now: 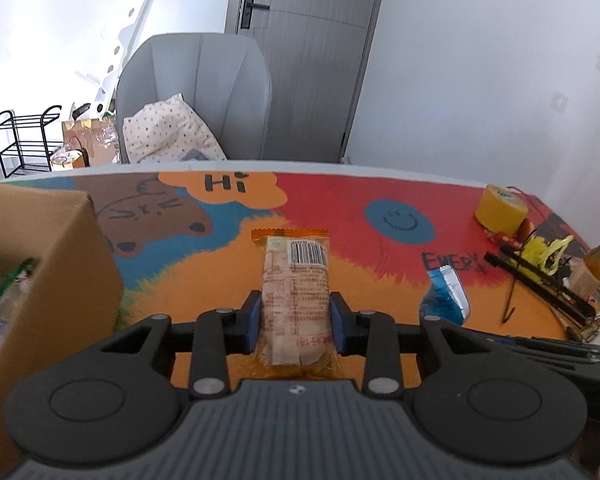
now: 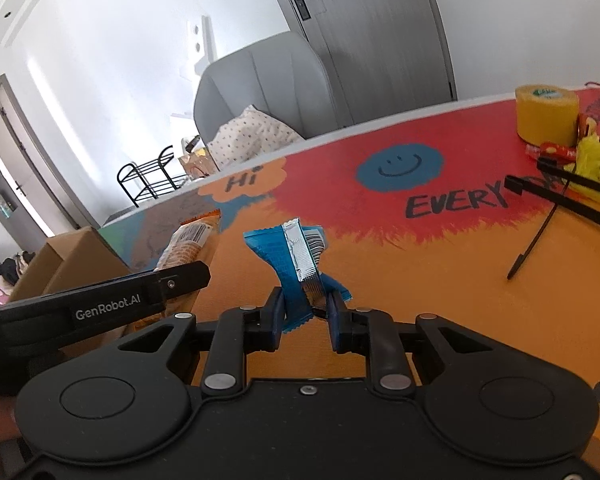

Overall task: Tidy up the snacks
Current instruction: 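Carry both held packets over the cardboard box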

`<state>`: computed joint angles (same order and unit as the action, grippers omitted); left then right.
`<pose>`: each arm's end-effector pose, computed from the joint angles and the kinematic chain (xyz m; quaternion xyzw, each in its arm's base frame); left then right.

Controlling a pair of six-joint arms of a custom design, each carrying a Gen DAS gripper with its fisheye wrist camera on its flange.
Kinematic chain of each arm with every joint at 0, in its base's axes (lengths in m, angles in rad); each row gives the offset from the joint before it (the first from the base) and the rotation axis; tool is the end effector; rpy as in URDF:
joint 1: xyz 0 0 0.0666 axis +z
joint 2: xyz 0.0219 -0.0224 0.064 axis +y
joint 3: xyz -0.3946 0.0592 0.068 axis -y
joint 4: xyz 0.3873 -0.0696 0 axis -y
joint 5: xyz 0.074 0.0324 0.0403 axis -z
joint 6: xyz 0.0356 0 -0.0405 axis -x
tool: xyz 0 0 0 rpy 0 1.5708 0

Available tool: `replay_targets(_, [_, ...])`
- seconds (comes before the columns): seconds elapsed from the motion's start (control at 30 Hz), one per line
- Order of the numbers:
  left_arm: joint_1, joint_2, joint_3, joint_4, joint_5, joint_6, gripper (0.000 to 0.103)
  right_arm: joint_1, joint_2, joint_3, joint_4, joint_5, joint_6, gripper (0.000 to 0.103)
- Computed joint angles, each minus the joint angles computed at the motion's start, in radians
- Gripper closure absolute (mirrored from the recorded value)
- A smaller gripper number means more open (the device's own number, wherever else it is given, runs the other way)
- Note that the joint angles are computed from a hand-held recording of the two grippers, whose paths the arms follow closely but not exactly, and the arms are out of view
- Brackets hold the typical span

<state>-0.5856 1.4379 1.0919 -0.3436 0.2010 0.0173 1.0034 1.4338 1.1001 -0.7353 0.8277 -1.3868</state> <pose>0.4002 -0.2744 0.3300 0.2934 0.8519 -0.2126 0.3782 0.2634 0.3638 0.3178 0.2670 0.8516 0.0685 0.4458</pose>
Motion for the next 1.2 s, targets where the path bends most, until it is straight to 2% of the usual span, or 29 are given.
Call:
replay_targets(0.6, [0.102,-0.144,-0.032,-0.021,0.075,0.011,0.070,0.051,0.055,0.153,-0.034,0.080,0.090,0.082])
replay_targets(1.0, [0.217,-0.207,-0.042,-0.028,0.107,0.023,0.069,0.055,0.132,0.272,0.050,0.069,0.249,0.082])
replay_targets(1.2, [0.282,-0.218,-0.041,-0.032,0.129,0.029,0.069,0.052,0.180,0.344,0.062,0.051,0.314,0.082])
